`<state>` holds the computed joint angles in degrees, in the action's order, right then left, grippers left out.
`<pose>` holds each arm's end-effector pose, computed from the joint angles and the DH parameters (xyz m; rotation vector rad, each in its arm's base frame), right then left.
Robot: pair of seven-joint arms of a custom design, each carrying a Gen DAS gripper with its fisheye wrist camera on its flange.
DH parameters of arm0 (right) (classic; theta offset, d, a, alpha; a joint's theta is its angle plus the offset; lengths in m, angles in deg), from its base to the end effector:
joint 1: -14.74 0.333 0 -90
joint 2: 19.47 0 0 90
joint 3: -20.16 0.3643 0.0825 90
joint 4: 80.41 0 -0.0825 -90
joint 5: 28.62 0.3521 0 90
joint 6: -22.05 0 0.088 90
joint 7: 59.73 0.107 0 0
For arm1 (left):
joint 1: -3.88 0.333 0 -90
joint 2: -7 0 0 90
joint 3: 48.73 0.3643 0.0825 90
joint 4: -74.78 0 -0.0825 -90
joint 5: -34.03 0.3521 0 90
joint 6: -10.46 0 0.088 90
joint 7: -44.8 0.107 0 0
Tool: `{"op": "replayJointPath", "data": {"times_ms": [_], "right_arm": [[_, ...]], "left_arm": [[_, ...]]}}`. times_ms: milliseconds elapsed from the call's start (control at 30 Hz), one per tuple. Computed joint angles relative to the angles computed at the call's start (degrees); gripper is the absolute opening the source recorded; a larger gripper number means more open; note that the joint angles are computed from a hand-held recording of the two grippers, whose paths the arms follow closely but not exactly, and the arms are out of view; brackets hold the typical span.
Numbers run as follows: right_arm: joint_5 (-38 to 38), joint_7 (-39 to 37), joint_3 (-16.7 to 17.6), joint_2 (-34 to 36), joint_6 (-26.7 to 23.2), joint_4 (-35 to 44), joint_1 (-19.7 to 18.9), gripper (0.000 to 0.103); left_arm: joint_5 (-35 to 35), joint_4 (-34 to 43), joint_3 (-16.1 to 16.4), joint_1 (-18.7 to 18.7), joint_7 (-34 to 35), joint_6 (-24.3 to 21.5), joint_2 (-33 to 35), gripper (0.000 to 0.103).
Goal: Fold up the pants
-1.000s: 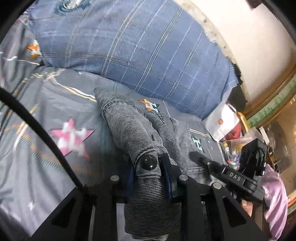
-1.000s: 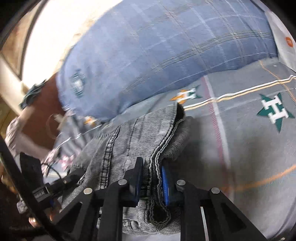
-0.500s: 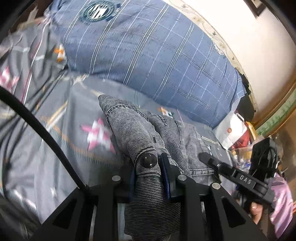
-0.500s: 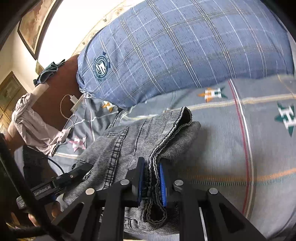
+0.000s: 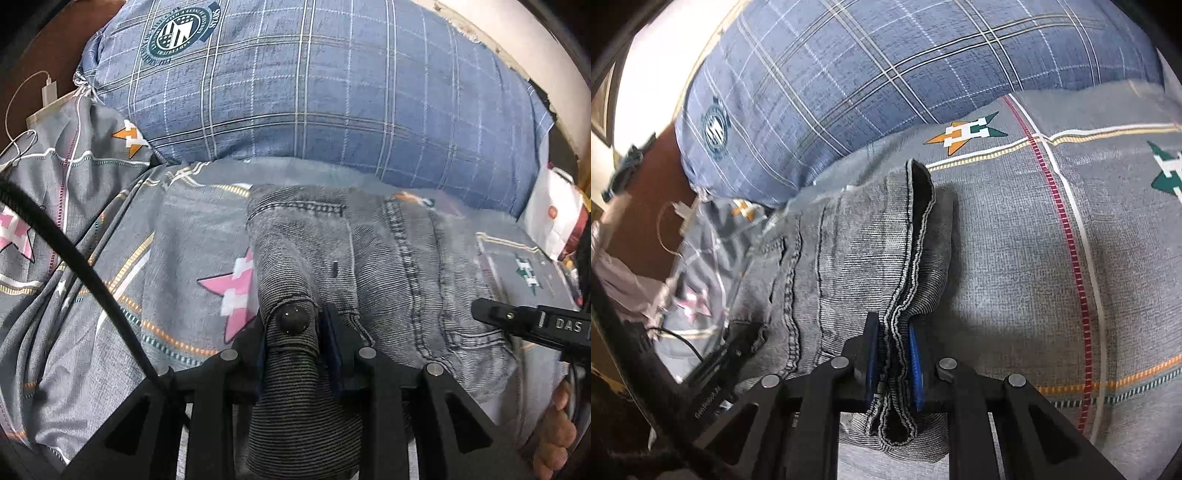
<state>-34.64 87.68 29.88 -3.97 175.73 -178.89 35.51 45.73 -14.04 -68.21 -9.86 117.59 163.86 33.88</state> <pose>0.5807 0.3286 0.5704 -1.3353 2.0476 -0.0626 0.6291 -0.3546 0.5265 -1.5853 2.2456 -0.9168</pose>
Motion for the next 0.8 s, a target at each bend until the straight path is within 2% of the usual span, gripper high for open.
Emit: {"op": "replayJointPath", "data": {"times_ms": [67, 233, 367, 433, 500, 600, 667, 733, 800], "right_arm": [[-0.24, -0.02, -0.05, 0.28, -1.02, 0.64, 0.18, 0.018], [1.85, -0.29, 0.47, -0.01, 0.59, -0.65, -0.57, 0.022], [2.10, 0.70, 0.32, -0.32, 1.11, -1.39, -0.44, 0.026], [2.46, 1.17, 0.35, -0.68, 1.68, -2.16, -0.55, 0.028], [2.59, 2.09, 0.27, -1.01, 1.48, -2.72, -0.44, 0.038], [2.00, 2.77, 0.21, -1.39, 1.42, -3.36, -0.02, 0.039], [0.70, 3.26, -0.08, -1.42, 0.47, -2.95, 0.53, 0.041], [-0.53, 3.70, -0.31, -1.19, -1.04, -2.14, 1.06, 0.048], [-1.95, 4.33, -0.61, -0.85, -2.66, -1.26, 1.71, 0.049]], "left_arm": [[0.20, -0.58, 0.02, -0.05, -0.20, 0.63, -0.34, 0.030], [-2.76, -1.82, -1.67, 1.60, -0.43, 2.38, -0.66, 0.030], [-4.71, -1.71, -2.79, 2.62, 0.98, 1.56, -1.02, 0.031], [-2.38, -2.97, -0.75, 0.97, -0.64, 2.51, -2.16, 0.033], [2.41, -3.55, 2.41, -1.85, -3.66, 2.09, -3.07, 0.035], [8.54, -4.74, 5.07, -4.25, -7.36, 2.80, -4.07, 0.036], [12.57, -5.07, 6.72, -5.58, -10.21, 2.99, -4.38, 0.041], [21.46, -5.48, 11.07, -9.22, -16.93, 2.29, -5.10, 0.045], [24.21, -5.27, 10.39, -8.82, -16.91, 1.42, -5.02, 0.046]]}}
